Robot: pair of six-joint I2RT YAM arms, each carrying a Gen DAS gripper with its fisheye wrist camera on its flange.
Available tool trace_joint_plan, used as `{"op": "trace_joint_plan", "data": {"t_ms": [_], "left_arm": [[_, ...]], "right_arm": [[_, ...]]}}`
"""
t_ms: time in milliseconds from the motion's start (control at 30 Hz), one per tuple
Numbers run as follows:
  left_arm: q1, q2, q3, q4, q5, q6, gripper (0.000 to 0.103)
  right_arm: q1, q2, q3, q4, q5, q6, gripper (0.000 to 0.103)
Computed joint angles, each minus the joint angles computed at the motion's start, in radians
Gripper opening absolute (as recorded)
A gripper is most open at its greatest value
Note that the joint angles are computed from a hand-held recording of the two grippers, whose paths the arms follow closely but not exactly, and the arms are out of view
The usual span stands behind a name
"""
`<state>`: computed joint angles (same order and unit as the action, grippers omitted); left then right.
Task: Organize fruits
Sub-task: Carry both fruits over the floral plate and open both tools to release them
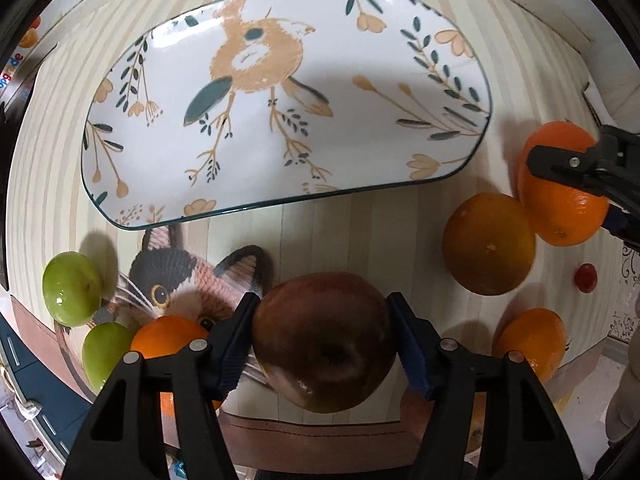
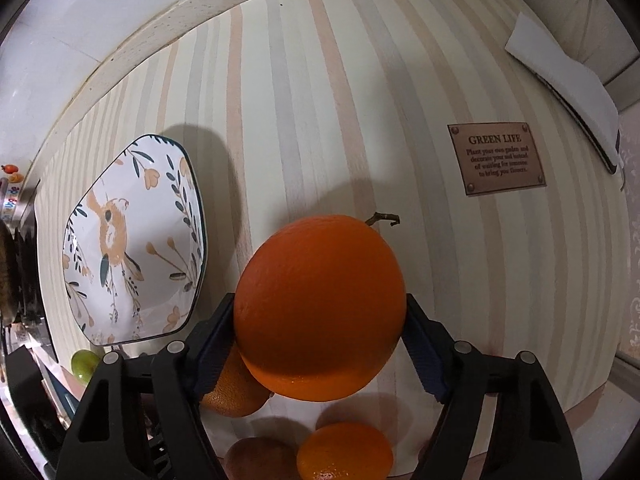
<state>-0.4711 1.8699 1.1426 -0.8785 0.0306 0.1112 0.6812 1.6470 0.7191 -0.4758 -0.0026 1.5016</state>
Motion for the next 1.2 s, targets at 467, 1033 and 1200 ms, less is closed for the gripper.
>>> {"op": "trace_joint_plan", "data": {"t_ms": [467, 1033, 1200], "left_arm": [[0.115, -0.066, 0.431, -0.374, 0.162, 0.064, 0.062], [0.174, 0.605, 1.083, -0.545, 0.147, 0.011, 0.062], [0.175, 0.712, 1.225, -0.637, 0.161, 0.007, 0.062]], "right_arm": [[0.035, -0.069, 0.228, -0.157, 0.051, -0.122, 0.079], [-0.129, 0.450, 0.706, -0.215, -0.074, -0.496, 0.079], [-0.156, 0.508, 0.752, -0.228, -0.112, -0.547, 0.080]]}}
